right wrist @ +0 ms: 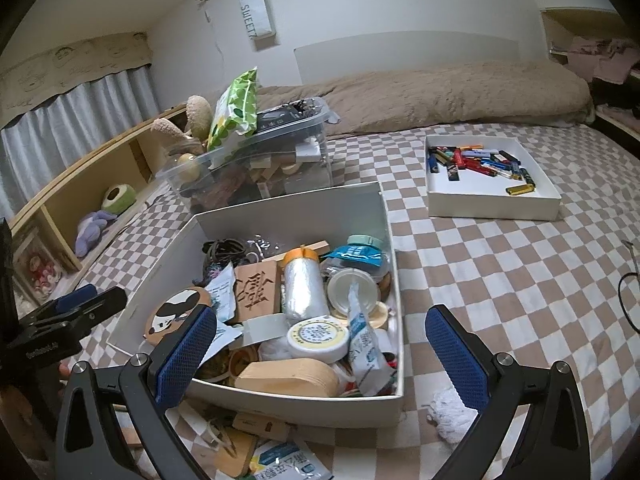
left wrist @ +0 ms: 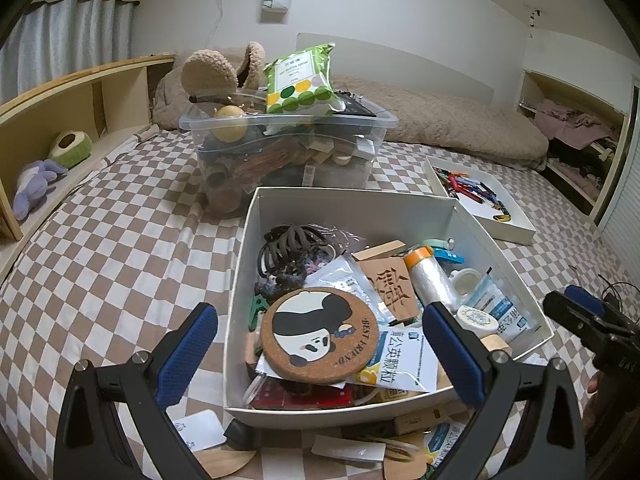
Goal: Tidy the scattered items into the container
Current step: 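Move both grippers away from the box down toward the items on the bed, then lower the right gripper onto the white lace ball while the left approaches the wooden leaf piece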
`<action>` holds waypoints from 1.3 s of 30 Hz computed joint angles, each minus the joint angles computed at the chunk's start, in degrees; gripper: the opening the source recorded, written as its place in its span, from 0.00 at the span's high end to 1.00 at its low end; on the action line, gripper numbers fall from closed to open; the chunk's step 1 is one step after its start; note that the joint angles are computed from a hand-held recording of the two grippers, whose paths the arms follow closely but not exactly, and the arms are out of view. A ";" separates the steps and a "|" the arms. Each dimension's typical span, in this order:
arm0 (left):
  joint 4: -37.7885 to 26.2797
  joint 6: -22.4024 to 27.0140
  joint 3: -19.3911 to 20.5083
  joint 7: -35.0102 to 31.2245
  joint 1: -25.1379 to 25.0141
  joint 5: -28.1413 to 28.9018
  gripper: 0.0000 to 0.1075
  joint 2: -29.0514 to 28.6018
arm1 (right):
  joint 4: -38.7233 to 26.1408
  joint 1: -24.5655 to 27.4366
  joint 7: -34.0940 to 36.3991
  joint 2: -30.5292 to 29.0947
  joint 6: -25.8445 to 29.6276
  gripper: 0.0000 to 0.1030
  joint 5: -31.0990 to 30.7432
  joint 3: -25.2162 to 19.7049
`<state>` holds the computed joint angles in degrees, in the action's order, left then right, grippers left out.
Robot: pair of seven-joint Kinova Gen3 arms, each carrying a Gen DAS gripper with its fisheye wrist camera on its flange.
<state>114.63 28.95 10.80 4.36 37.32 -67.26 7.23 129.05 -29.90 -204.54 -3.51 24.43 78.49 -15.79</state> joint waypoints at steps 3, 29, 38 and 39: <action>0.61 0.84 -0.09 1.22 -0.07 -0.59 0.04 -0.52 | 0.30 0.14 0.59 -0.69 1.14 0.00 -1.04 -0.05; 6.32 4.29 1.36 2.46 -5.45 3.37 0.04 -3.03 | 8.28 0.49 -7.91 -2.94 12.39 0.00 -1.36 -2.19; 10.39 1.47 0.89 3.22 -7.15 5.00 0.04 -4.23 | 11.23 0.12 -10.17 -3.49 10.93 0.00 -2.78 -0.47; 10.66 1.31 0.97 2.93 -7.46 5.63 0.04 -4.41 | 11.46 0.30 -9.95 -3.42 10.20 0.00 -3.13 -0.23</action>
<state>125.29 30.26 11.77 7.29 29.86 -61.64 2.82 140.51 -29.60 -214.49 -6.93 34.63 75.36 -16.02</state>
